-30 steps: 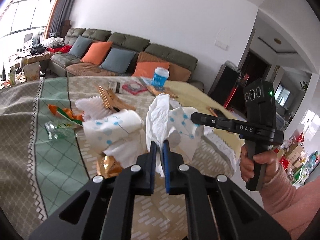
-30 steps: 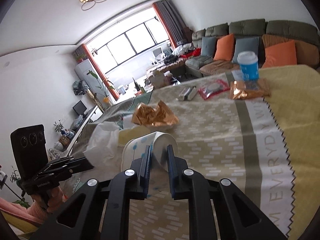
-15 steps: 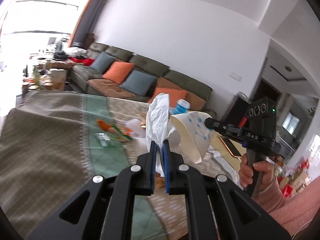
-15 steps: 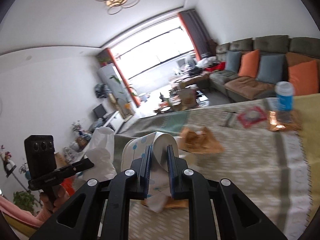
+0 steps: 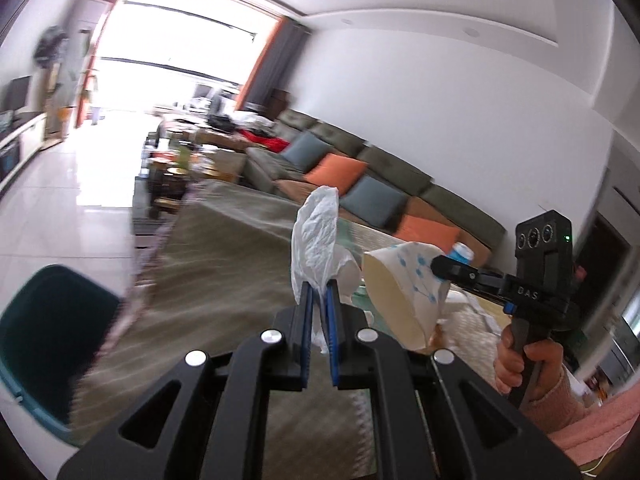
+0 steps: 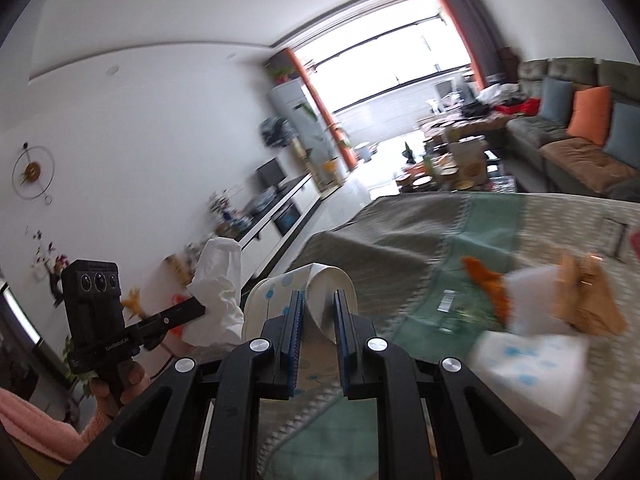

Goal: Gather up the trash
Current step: 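Carry tissue and cup over the teal bin and open both grippers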

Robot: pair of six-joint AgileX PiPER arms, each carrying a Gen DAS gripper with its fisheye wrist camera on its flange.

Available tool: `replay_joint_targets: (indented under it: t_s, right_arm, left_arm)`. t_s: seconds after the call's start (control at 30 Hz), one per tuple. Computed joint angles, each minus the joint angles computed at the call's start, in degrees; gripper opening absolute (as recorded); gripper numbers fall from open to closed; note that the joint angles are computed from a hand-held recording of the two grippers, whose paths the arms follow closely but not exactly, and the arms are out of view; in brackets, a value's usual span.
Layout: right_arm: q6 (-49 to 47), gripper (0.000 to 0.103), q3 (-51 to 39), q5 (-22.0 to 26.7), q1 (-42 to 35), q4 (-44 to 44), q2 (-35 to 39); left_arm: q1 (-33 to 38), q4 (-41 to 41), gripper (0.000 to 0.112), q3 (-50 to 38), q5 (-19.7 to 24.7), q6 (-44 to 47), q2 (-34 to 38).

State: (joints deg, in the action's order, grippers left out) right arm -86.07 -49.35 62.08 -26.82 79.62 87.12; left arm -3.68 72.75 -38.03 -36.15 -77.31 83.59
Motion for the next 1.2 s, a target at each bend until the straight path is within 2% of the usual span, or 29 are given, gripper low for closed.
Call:
replay_joint_targets:
  t_s: [0.4,0.57,1.0,1.03,1.2]
  right_arm:
    - [6.98,0.016,-12.11,-8.09,19.95,-1.17,9.15]
    - [9.07,0.016,-16.87,-11.19,26.43,-2.25,12.31]
    - [18.55,0.016,-28.0,-16.23,36.54,-6.95,20.64]
    - [19.48,0.016,-28.8,-16.33,37.01,-7.38,21.33]
    - [23.36,0.016,-32.4,-17.63,39.37,-9.97,24.74]
  left_arm:
    - [19.08,6.87,0.008,2.74,-0.41,-4.45,-3.2]
    - [24.39,8.77,0.008,3.27,-0.75,-5.15,-3.18]
    - [27.74,9.98,0.008,-0.83,3.65,-5.16,3.7]
    - [26.01,8.99,0.008,-0.89,5.2,-5.58,3.72]
    - [26.43,9.02,0.008,-2.12,6.28,-5.78,6.61]
